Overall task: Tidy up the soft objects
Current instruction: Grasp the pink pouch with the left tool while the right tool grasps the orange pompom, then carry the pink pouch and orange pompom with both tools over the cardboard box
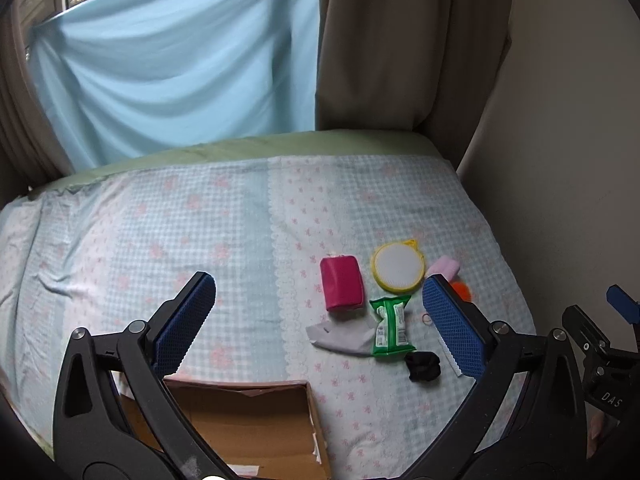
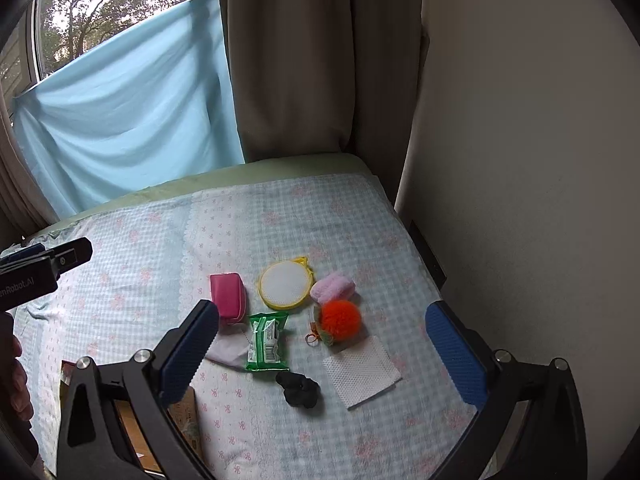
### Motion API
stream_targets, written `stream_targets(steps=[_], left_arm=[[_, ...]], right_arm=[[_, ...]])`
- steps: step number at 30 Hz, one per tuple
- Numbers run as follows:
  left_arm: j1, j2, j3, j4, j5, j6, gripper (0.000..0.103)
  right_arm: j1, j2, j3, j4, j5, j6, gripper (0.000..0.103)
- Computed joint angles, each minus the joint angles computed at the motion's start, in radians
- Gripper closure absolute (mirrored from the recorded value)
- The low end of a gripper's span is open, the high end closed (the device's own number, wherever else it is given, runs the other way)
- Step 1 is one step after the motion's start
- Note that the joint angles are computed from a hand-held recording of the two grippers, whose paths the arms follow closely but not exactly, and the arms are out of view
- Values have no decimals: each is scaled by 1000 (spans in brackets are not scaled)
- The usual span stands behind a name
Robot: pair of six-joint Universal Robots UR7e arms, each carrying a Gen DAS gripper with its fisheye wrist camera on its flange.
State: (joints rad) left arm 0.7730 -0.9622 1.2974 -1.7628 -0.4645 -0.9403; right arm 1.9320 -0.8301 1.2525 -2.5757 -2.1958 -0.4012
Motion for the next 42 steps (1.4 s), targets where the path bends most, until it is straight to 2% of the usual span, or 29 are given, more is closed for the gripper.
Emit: stream_targets(steps=[5, 9, 12, 18, 20, 24, 25, 27, 29, 32, 35, 42], left_arm=[[137, 148, -109, -135, -113, 154, 0], [234, 264, -203, -169, -183, 211, 0], [291, 339, -269, -161, -214, 226, 0], [360, 426, -341, -115, -224, 193, 0], [374, 435, -346, -111, -227, 182, 0], [395, 460, -377, -98, -237, 174, 1], [399, 468, -387, -94, -234, 176, 2], [405, 479, -401, -96, -244, 182, 9], [412, 488, -414, -97, -273, 192, 23], [407, 495, -410, -114, -270, 216, 37], [396, 488, -385, -147, -260, 238, 50], [376, 455, -341, -200, -251, 258, 63]], right_arm=[[-82, 115, -92, 12, 15, -25, 0], [-144, 207, -171, 50, 24, -33, 0], [-185, 267, -228, 98, 35, -5, 0], [-241, 352, -312, 195, 51, 83, 5], [-253, 369, -334, 228, 61, 109, 13], [-267, 393, -366, 252, 102, 138, 19], [-267, 398, -376, 255, 107, 137, 24], [-267, 414, -409, 285, 123, 137, 34], [-269, 428, -440, 326, 140, 159, 49], [-270, 430, -440, 340, 143, 179, 59], [-271, 425, -424, 322, 143, 184, 64], [-263, 407, -406, 290, 143, 172, 67]])
